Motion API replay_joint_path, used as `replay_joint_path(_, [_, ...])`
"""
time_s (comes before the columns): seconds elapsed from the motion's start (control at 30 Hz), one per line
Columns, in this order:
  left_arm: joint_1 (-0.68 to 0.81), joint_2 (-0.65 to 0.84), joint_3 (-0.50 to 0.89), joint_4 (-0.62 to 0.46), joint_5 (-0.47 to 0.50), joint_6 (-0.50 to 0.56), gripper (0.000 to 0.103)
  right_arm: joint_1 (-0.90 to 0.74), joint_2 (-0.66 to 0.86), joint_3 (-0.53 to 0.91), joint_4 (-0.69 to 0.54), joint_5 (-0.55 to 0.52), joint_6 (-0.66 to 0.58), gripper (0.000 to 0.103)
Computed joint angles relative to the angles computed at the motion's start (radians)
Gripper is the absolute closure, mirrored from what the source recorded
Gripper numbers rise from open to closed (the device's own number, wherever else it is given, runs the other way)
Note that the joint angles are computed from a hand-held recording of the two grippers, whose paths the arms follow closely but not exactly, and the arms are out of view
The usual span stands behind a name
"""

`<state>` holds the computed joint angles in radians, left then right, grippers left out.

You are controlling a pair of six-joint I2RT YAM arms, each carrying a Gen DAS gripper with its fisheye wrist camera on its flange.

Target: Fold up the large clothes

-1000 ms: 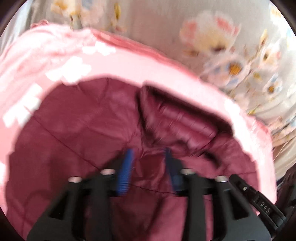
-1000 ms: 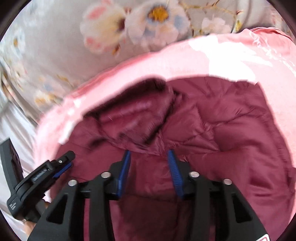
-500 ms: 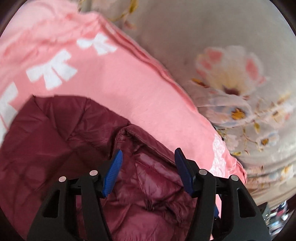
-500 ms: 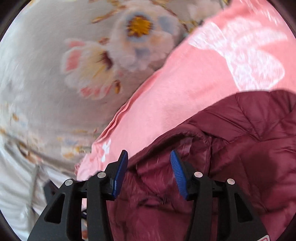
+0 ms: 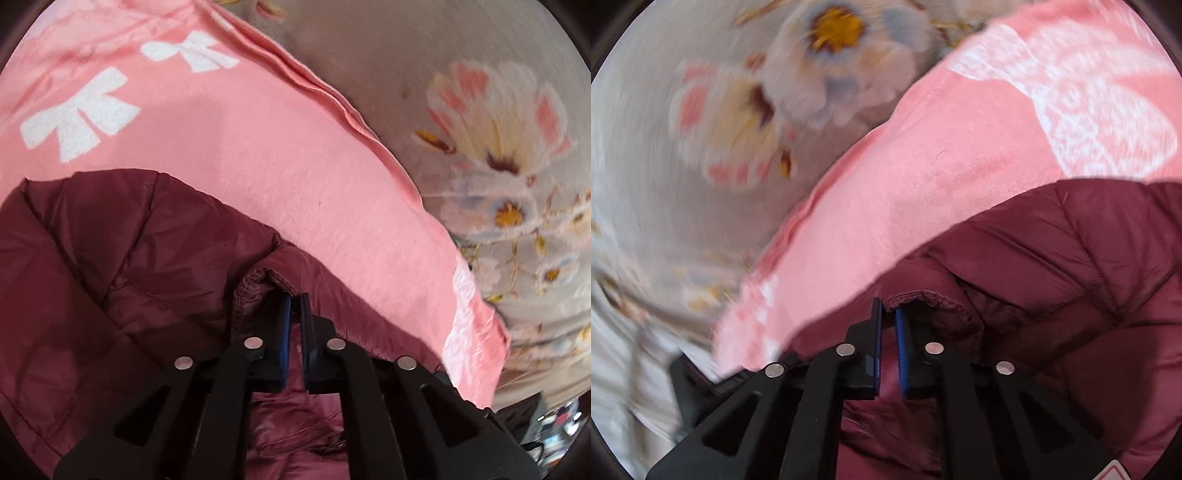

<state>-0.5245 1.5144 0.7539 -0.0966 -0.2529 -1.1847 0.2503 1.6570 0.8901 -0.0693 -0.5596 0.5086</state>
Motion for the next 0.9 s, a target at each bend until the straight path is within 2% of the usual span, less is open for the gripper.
replay_joint_path(0.23, [-0.089,-0.06,-0.056,-0.024,-0.103,0.017,0.102,0.08,-0.072,-0.035,-0.077,0.191,-0.211,0.099])
replay_joint_path(0.37, [-0.108,0.004,-0.045,-0.026,-0.124,0.024,0.102,0.144,-0.064,-0.056,-0.071,0.322,-0.273,0.099])
replay_joint_path(0.47, [-0.114,0.028,-0.069,0.016,-0.13,0.012,0.102,0.161,-0.054,-0.084,-0.034,0.364,-0.289,0.1])
replay_joint_path(0.67, [-0.172,0.093,-0.025,-0.029,-0.229,0.033,0.102,0.228,-0.053,-0.105,0.006,0.493,-0.305,0.101])
replay_joint_path(0.9, [-0.186,0.114,-0.019,-0.021,-0.267,0.036,0.101,0.249,-0.036,-0.096,0.007,0.539,-0.313,0.101])
